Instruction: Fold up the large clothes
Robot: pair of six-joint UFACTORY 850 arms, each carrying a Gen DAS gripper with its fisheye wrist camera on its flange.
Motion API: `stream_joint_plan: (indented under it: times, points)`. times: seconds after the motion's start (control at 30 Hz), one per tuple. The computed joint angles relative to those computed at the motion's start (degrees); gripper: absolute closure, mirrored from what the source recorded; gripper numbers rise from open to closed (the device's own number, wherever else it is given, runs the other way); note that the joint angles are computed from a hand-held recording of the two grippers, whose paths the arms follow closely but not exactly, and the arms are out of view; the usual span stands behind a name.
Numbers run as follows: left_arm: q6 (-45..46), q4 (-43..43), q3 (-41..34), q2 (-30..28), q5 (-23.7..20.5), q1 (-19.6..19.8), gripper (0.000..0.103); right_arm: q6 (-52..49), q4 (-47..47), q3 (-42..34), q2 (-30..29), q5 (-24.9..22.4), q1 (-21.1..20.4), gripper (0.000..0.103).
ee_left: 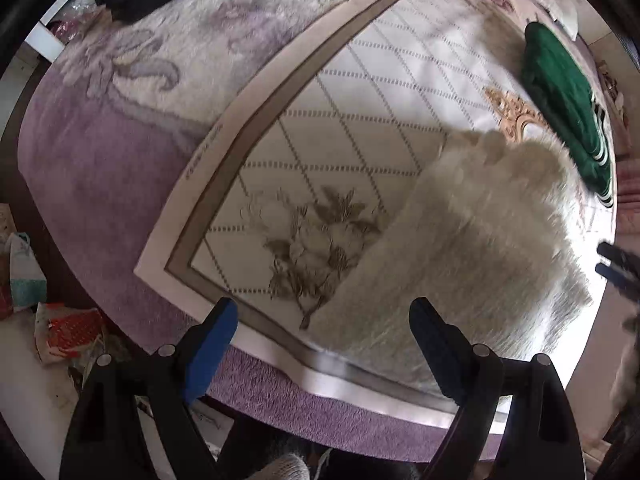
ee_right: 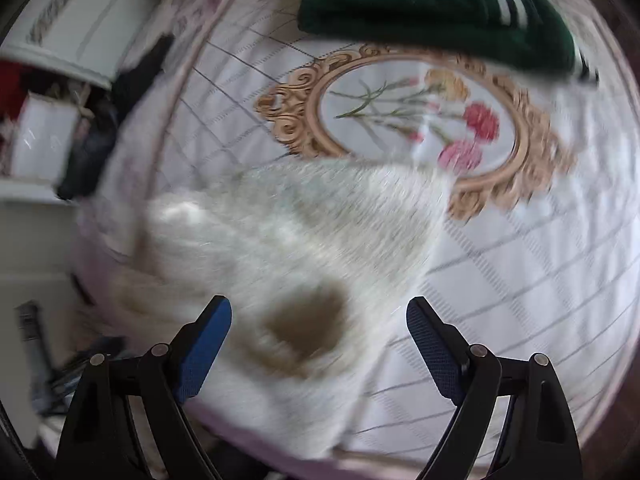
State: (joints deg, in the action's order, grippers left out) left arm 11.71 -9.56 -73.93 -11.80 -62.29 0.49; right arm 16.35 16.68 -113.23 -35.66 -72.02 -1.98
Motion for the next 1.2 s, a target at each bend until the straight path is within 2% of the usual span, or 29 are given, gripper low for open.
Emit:
stream_joint_plan:
  times: [0.1,0.17,0.27,0.3,0.33,0.37,0.43,0.47,0.53,0.6,0.7,0.77,0.8,0.83,0.87,0.9,0.93,1.0,1.07,1.13,1.2]
  points:
    - [-1.2,-0.6,1.8,1.6,0.3,-0.3,0.016,5.5,2.8,3.9,-2.1,2.2,-3.4,0.012]
    - [-2.7,-0.1,3.1,2.7,0.9,-1.2,0.016,1.6,10.2,8.3,-3.0,5.2,-5.5,0.012]
    - [-6.3,1.0,5.1,4.1,2.4,-2.6,0.016,-2.5,13.9,14.2,-0.9,11.7,-5.6,0.026]
    - [-7.4,1.8,5.7,4.5,2.9,-3.1,0.016,-3.1,16.9,17.1,1.2,14.3,-6.0,0.059]
    - [-8.8,2.6,6.4,5.0,3.5,-3.6,0.016,-2.4,21.7,21.1,3.8,16.4,-7.0,0.082]
    - [-10.1,3.2,6.9,5.4,3.9,-3.9,0.016,0.4,24.6,26.4,7.6,20.2,-7.8,0.082]
    - [-12.7,4.9,7.8,6.3,4.5,-4.5,0.016,4.8,29.9,36.3,14.4,24.8,-9.2,0.086]
    - [-14.2,5.9,8.2,6.9,4.7,-4.9,0.016,8.6,31.3,42.2,18.7,26.2,-9.6,0.086]
    - [-15.6,7.2,9.0,7.8,4.9,-5.5,0.016,10.8,33.9,49.1,23.6,25.5,-10.0,0.086]
    - [-16.4,9.2,9.7,8.8,5.2,-6.7,0.016,9.5,36.8,54.4,27.3,19.6,-10.3,0.085]
    - [-16.3,9.6,10.1,10.0,4.8,-8.4,0.016,4.1,37.4,56.3,29.3,5.1,-10.2,0.075]
    - [-16.0,8.1,9.8,10.4,4.3,-9.5,0.016,1.8,34.0,55.9,31.2,0.4,-10.3,0.074]
    - [-16.0,7.1,9.6,10.5,4.3,-10.1,0.016,1.1,31.3,54.8,31.7,-0.6,-10.3,0.066]
    - [-16.2,6.3,9.5,10.7,4.4,-10.8,0.016,0.3,28.1,53.4,32.3,-0.8,-10.4,0.049]
    - [-16.4,5.5,9.3,10.7,4.6,-11.9,0.016,-0.8,24.8,51.8,33.1,0.2,-10.6,0.038]
    - [-16.2,4.9,9.2,10.4,4.6,-12.8,0.016,-2.4,22.8,50.5,33.5,2.0,-10.9,0.020]
    - [-16.3,4.6,8.8,9.7,4.6,-14.1,0.016,-4.6,22.3,49.6,33.8,3.8,-11.2,0.015]
    - [-16.7,3.2,8.0,8.8,4.3,-15.4,0.016,-10.6,21.9,46.9,32.0,7.0,-11.6,0.015]
    - [-16.4,0.8,7.7,8.3,4.9,-16.0,0.016,-16.9,22.6,44.3,28.8,7.7,-11.2,0.015]
    - [-17.2,4.3,7.6,6.3,5.2,-18.0,0.016,-22.2,23.2,41.3,24.1,7.8,-9.9,0.015]
    - [-18.0,9.5,8.7,4.6,6.6,-19.9,0.016,-26.8,24.7,39.0,20.0,5.1,-9.3,0.015]
